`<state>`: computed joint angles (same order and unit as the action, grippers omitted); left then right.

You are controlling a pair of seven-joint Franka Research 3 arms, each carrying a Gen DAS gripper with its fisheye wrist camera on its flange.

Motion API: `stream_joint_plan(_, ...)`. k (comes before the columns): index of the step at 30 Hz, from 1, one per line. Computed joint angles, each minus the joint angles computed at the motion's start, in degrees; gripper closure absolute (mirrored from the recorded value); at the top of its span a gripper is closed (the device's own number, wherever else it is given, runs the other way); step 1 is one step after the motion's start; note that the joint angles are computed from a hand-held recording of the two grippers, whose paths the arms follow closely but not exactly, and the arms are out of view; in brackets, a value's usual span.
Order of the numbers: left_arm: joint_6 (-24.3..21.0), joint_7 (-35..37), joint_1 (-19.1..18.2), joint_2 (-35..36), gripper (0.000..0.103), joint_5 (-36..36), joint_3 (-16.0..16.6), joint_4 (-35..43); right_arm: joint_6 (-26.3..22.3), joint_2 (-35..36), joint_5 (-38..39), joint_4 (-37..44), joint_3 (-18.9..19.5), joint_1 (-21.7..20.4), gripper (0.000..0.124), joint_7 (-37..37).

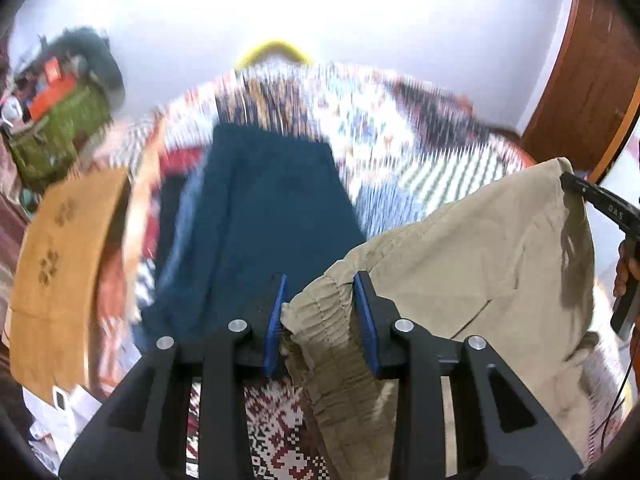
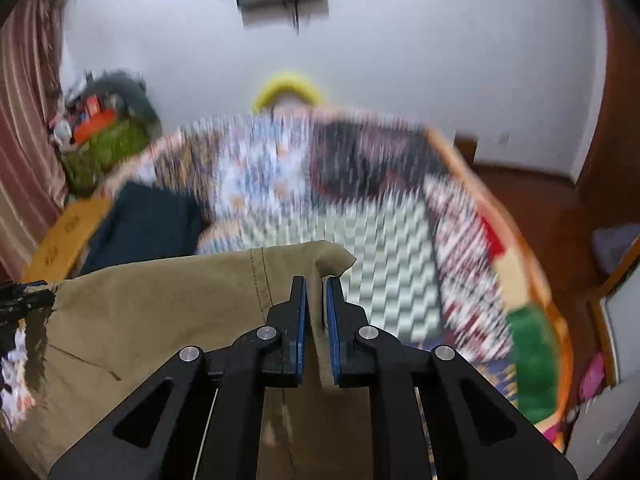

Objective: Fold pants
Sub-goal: 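Lift the pants with both grippers and fold one leg over the other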

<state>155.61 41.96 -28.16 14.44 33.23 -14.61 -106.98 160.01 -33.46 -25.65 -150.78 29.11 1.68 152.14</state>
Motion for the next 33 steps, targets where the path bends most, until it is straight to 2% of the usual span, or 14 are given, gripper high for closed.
stream_joint_plan(3,-0.6,-0.6,-0.5,-1.8,0.069,1.7,0.2,0.9,-2.0,-4.4,-0.9,1.8,0.6,-0.3,0.115,0.0)
stream_joint_plan(5,-1.0,-0.7,-0.7,-3.5,0.070,3.2,0.0,-0.1,-2.9,-4.8,-0.3,3.3,0.5,0.3,0.115,-0.9)
stream_joint_plan(10,-0.6,-0.9,-0.8,-8.2,0.076,5.8,-1.6,-4.9,-6.3,-10.7,3.2,0.9,-0.6,5.1,0.116,-3.4)
stream_joint_plan(14,2.2,2.7,-0.2,-12.7,0.076,1.9,-3.9,-10.4,-8.8,-16.0,7.4,-2.7,-0.9,9.9,0.116,-4.6)
stream_joint_plan(18,3.1,4.7,-0.6,-15.6,0.076,0.6,-5.5,-14.1,-13.5,-20.2,10.3,-4.4,1.8,14.1,0.116,-4.6)
stream_joint_plan(22,0.9,6.0,-1.4,-16.2,0.076,-2.1,-6.7,-15.4,-16.8,-22.6,12.2,-5.4,3.3,17.6,0.116,-3.9)
stream_joint_plan(25,0.6,7.9,-1.8,-17.0,0.076,-7.9,-6.7,-16.3,-16.5,-24.3,13.5,-6.7,3.5,19.4,0.116,-2.4)
stream_joint_plan(29,2.5,8.9,-1.6,-18.7,0.060,-14.0,-6.2,-18.4,-17.1,-26.2,15.4,-7.9,5.3,23.4,0.116,-0.7)
stream_joint_plan(33,1.2,4.6,-0.8,-20.8,0.048,-9.9,-7.2,-19.6,-18.9,-27.2,17.2,-8.6,7.2,27.5,0.116,1.6)
